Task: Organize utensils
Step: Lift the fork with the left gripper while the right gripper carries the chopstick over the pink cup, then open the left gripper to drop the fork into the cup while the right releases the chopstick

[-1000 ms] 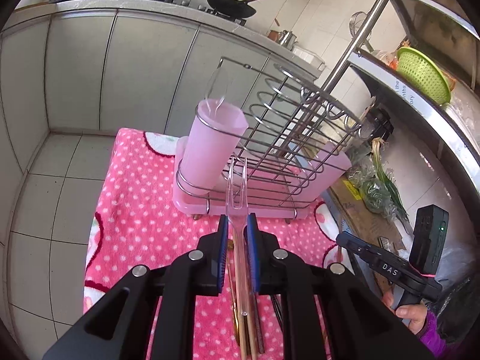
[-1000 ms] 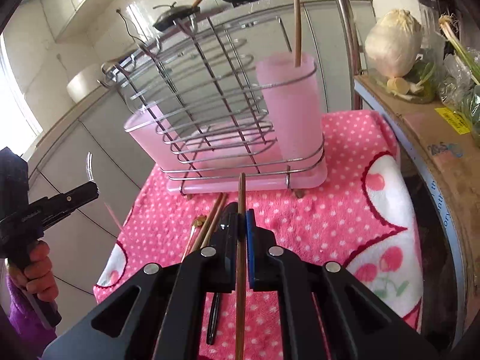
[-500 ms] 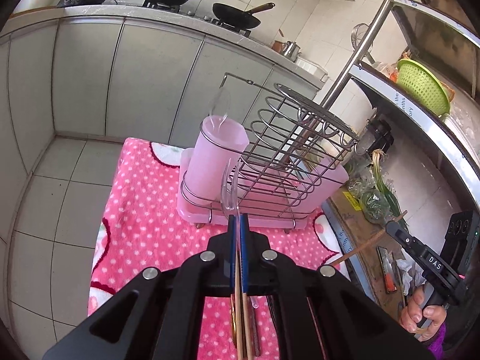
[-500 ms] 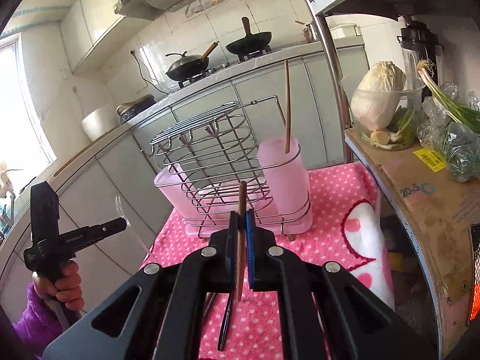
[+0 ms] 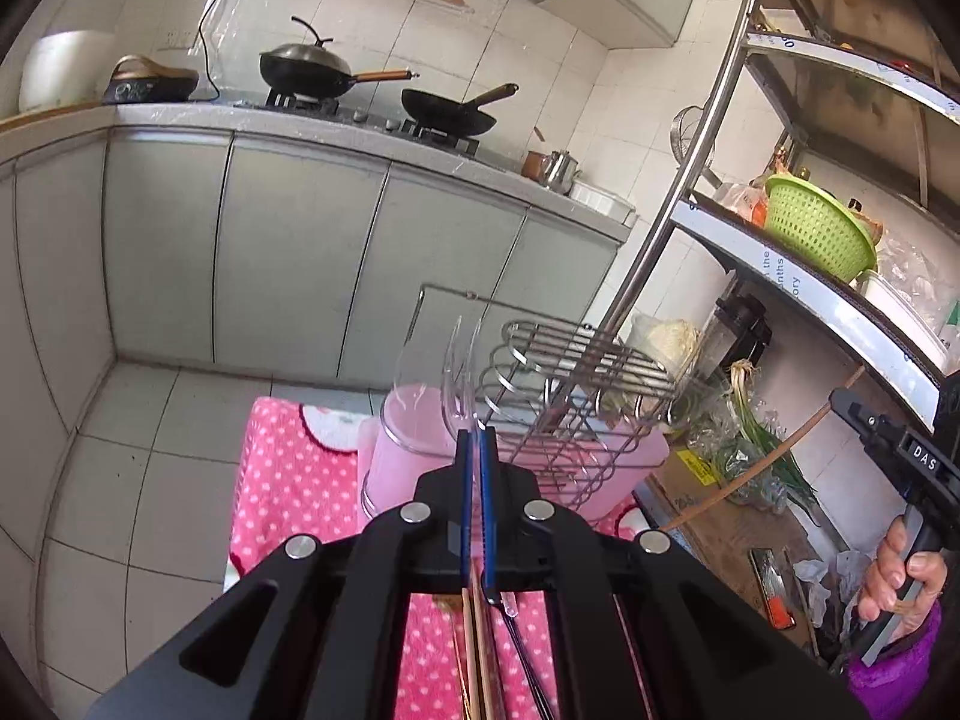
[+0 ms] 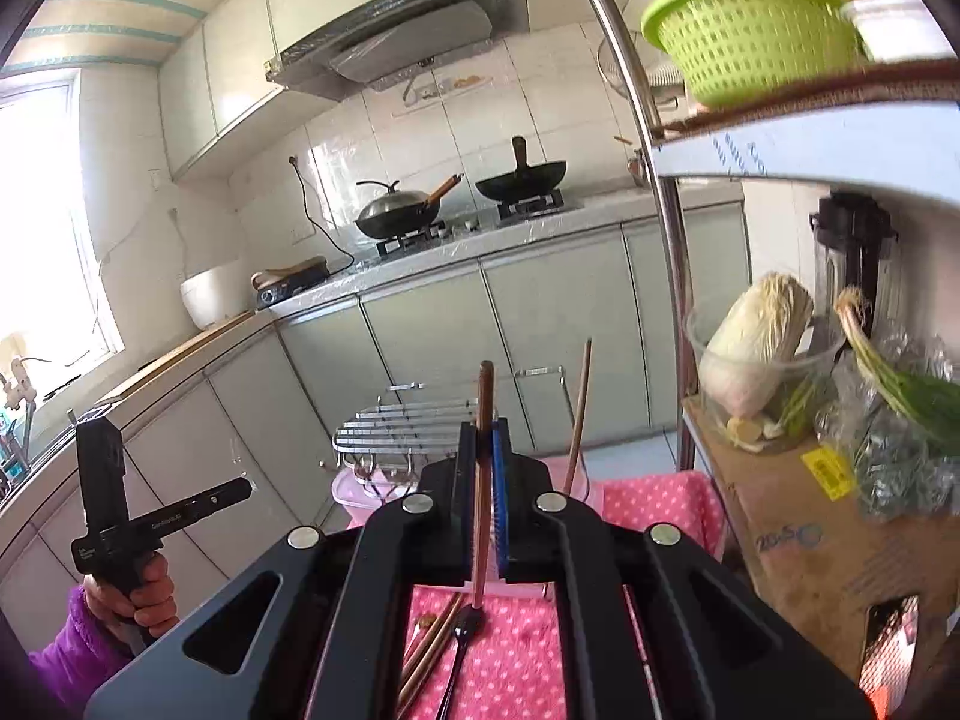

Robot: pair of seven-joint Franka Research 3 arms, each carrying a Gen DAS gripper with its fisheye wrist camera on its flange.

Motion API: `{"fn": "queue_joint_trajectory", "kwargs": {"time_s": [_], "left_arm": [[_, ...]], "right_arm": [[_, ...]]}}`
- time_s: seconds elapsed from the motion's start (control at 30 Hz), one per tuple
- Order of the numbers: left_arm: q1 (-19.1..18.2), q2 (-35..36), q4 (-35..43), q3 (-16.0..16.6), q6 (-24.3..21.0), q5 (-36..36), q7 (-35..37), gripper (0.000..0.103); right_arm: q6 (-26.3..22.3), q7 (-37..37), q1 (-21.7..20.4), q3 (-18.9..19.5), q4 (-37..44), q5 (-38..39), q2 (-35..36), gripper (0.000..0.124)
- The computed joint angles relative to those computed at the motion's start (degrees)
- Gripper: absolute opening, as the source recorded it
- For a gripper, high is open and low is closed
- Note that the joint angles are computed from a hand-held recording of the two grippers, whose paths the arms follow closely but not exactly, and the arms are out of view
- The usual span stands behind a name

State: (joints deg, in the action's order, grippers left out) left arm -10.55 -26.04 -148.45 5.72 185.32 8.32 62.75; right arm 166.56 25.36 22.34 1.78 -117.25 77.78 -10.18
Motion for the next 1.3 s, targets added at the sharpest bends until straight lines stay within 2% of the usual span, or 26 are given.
{"fn": "queue_joint_trajectory", "kwargs": {"time_s": [0.2, 0.4, 0.47, 0.6, 0.67, 0.7, 0.73, 0.77, 0.8, 0.9, 1.0, 1.13, 1.3], "left_arm": [[7.6, 0.3, 5.2, -5.9, 0.0, 2.4, -0.6, 0.002], [14.9, 3.5, 10.5, -10.7, 1.3, 4.5, -3.1, 0.002], [20.9, 5.0, 12.2, -15.6, 1.6, 5.8, -4.8, 0.002], [38.6, 6.8, 14.9, -31.0, 1.2, 10.3, -10.0, 0.002], [43.1, 7.7, 15.7, -34.9, 0.7, 12.6, -11.8, 0.002], [46.4, 7.8, 16.1, -37.9, 0.4, 14.1, -13.1, 0.002], [47.7, 8.6, 16.7, -39.0, -0.2, 16.6, -14.9, 0.002], [47.1, 9.8, 16.9, -38.8, -0.7, 15.1, -13.1, 0.002], [44.8, 11.0, 17.1, -36.8, -1.2, 16.3, -13.6, 0.002], [40.6, 14.1, 17.7, -33.4, -2.8, 17.3, -13.0, 0.002], [31.3, 16.9, 17.9, -25.6, -4.5, 13.6, -8.9, 0.002], [21.3, 19.6, 18.3, -17.1, -6.0, 6.8, -3.2, 0.002], [12.7, 20.9, 17.9, -9.8, -6.2, -1.6, 3.1, 0.003]], "right_arm": [[3.4, 1.1, -0.6, 0.3, 7.0, -3.4, 2.3, 0.005], [6.2, 8.3, -2.0, 1.5, 13.0, -13.1, 7.9, 0.005], [6.0, 11.5, -2.6, 1.9, 14.4, -16.8, 9.9, 0.005], [3.9, 20.6, -4.2, 2.6, 16.8, -26.5, 13.9, 0.005], [2.3, 24.7, -4.9, 2.9, 18.0, -30.8, 15.7, 0.005], [1.4, 26.1, -5.3, 3.0, 18.6, -32.4, 16.6, 0.005], [0.4, 27.1, -5.8, 3.2, 19.2, -33.2, 17.4, 0.005], [-0.5, 28.2, -6.2, 3.5, 19.7, -33.9, 18.0, 0.005], [-1.7, 29.2, -6.7, 3.7, 20.4, -34.2, 18.8, 0.005], [-5.2, 31.6, -7.9, 4.2, 22.1, -35.1, 20.9, 0.005], [-7.6, 34.1, -8.4, 4.3, 22.9, -37.4, 22.5, 0.005], [-9.4, 35.6, -8.9, 4.7, 23.0, -38.9, 23.6, 0.005], [-9.4, 35.6, -9.5, 5.3, 22.2, -38.6, 23.9, 0.006]]}}
